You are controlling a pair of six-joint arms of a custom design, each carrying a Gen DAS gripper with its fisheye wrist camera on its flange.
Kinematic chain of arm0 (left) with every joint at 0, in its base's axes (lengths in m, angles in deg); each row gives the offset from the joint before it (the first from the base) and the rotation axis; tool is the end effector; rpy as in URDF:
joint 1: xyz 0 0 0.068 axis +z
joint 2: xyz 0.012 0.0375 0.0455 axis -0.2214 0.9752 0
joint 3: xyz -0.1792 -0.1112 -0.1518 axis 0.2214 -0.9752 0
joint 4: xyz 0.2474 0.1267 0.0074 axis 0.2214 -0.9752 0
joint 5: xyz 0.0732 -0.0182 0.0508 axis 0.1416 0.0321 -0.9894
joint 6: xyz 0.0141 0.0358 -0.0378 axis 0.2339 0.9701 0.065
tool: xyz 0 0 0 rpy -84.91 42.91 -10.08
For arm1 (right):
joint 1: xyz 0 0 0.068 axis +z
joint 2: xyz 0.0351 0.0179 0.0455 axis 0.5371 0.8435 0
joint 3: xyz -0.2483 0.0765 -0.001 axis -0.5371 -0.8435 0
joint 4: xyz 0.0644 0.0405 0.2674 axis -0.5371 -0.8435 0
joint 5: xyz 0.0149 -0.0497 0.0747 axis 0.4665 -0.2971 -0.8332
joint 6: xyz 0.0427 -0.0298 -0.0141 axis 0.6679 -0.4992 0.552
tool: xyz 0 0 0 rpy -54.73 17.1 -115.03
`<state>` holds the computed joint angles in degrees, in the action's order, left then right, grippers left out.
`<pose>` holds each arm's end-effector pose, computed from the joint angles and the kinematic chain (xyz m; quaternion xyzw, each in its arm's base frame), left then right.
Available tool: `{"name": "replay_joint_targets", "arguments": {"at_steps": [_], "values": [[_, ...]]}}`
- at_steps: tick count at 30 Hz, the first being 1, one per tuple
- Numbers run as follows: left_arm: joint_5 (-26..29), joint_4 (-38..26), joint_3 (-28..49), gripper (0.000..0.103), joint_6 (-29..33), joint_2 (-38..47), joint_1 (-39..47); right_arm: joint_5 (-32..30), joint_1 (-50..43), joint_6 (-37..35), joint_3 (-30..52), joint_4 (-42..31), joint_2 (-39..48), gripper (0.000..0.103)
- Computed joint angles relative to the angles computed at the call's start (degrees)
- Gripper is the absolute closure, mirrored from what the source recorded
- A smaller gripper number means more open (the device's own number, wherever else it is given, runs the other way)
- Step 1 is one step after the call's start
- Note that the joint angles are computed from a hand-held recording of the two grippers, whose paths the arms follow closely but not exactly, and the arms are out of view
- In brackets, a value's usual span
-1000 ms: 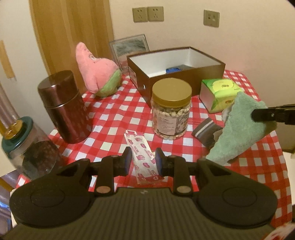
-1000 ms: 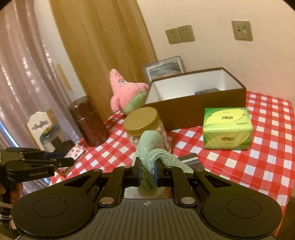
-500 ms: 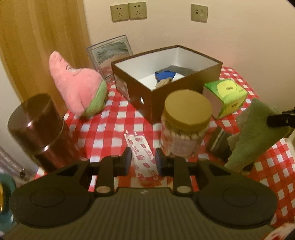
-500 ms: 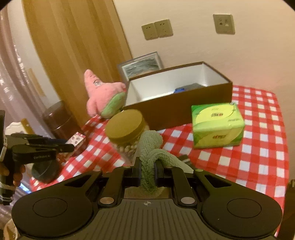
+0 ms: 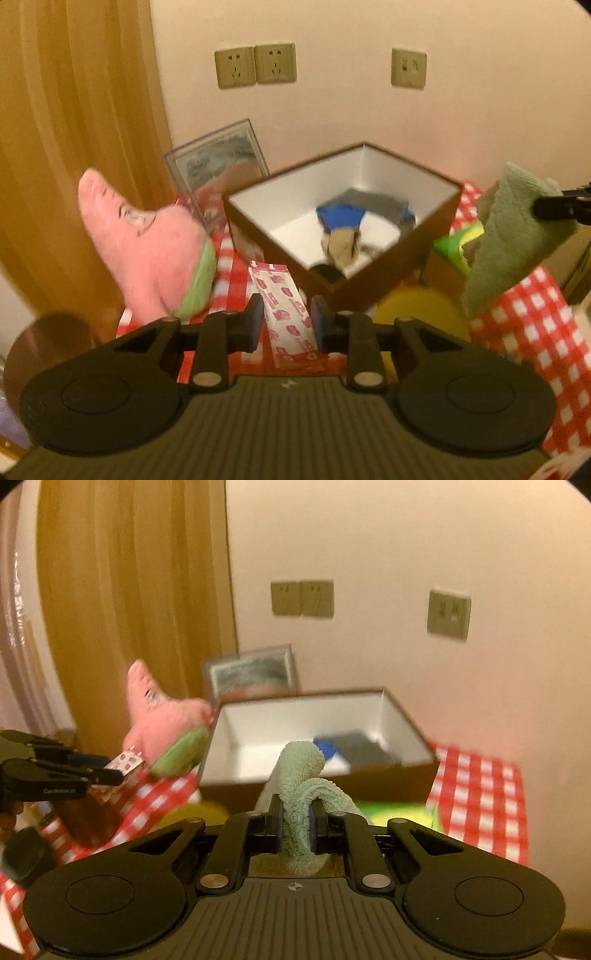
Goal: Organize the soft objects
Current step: 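Lift the mint-green towel with the right tool and carry it toward the brown box, then lower the mint-green towel into the brown box and open the right tool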
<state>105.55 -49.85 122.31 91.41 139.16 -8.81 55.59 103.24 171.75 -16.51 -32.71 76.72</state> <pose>0.3848 0.0028 0.2023 0.4542 0.7806 -0.1863 0.3869 0.1024 0.2003 0.2173 0.2098 0.8438 -0.0575 0.4905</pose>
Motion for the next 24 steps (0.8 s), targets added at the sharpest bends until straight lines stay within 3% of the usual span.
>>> {"name": "replay_joint_targets", "arguments": {"at_steps": [3,6,10,13,24], "values": [[0.6,0.6,4.2,0.078,-4.2,2.4,-2.9,2.4,-6.1,-10.0,-1.0,5.3,-3.7,0.09],[0.2,2.2,7.7,0.078,-8.3,4.8,-6.2,3.5,-12.7,-24.1,-2.7,16.6,-7.0,0.09],[-1.4,3.6,12.5,0.078,-12.4,8.7,-10.4,0.0,-21.9,-42.1,-5.8,36.0,-8.8,0.09],[-3.4,3.7,16.8,0.078,-14.2,12.6,-13.2,-4.6,-28.1,-50.2,-6.2,46.6,-5.8,0.09],[-9.7,-1.3,38.4,0.077,-16.5,30.6,-19.1,-19.7,-43.6,-57.7,-2.9,65.6,9.1,0.09]]}}
